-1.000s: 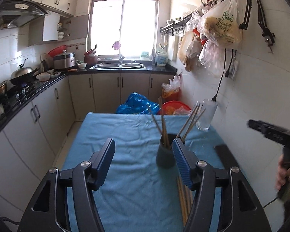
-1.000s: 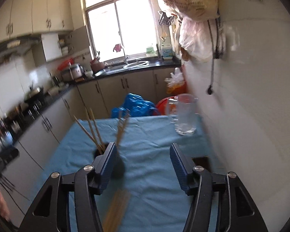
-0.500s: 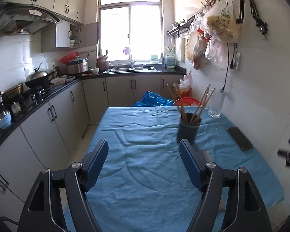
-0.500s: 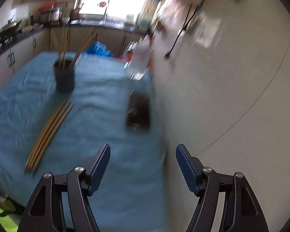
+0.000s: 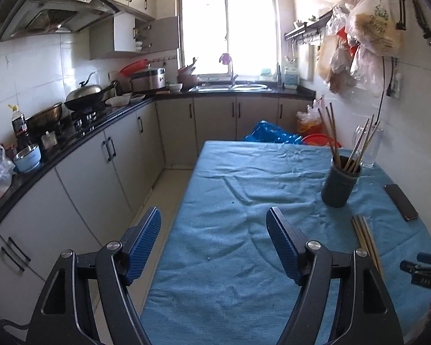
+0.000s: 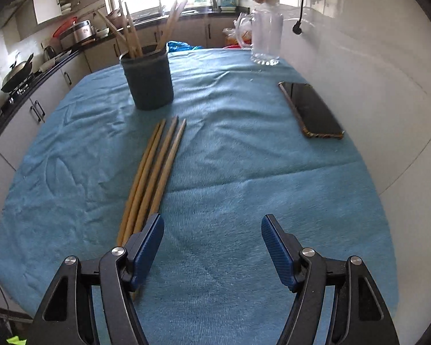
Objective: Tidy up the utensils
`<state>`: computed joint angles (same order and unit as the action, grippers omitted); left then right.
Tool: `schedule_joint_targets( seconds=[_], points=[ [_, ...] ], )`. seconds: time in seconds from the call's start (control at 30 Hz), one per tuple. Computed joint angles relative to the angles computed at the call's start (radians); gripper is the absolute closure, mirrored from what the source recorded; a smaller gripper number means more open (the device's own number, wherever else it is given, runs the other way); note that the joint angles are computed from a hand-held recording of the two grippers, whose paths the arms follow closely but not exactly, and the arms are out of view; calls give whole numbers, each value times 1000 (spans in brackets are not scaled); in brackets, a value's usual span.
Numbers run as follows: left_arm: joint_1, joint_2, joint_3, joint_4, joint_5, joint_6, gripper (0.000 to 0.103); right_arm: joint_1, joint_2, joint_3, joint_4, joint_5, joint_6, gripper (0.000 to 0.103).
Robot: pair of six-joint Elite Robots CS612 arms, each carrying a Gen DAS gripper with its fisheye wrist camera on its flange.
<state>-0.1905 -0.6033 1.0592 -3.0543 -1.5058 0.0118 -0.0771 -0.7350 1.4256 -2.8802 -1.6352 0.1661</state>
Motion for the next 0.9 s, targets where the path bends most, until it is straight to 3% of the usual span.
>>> schedule_joint_targets(
  seconds=[0.2, 0.4, 0.53, 0.6, 0.63, 0.77, 0.83, 0.9],
  points=[
    [-32, -4, 16, 51, -42, -13, 28, -5, 20, -17, 3, 82, -72, 48],
    [-69, 24, -36, 191, -103, -25, 28, -5, 52, -59, 12, 149, -178, 50],
    [-90, 49, -79, 280, -112, -19, 29, -2, 83, -100, 7, 135, -197, 58],
    [-97, 59, -96, 317, -122, -10, 28, -1, 91, -119, 25, 102, -187, 73],
    [-100, 68, -111, 345, -133, -3, 28, -1, 97, -131, 52, 78, -190, 73],
    [-115, 103, -166, 435, -164, 19, 29, -26, 95, -132, 60, 153, -156, 74],
    [-119, 119, -194, 471, -184, 24, 31, -47, 91, -123, 40, 275, -123, 73],
    [-123, 138, -229, 511, -211, 31, 38, -56, 94, -129, 40, 326, -107, 73]
  ],
)
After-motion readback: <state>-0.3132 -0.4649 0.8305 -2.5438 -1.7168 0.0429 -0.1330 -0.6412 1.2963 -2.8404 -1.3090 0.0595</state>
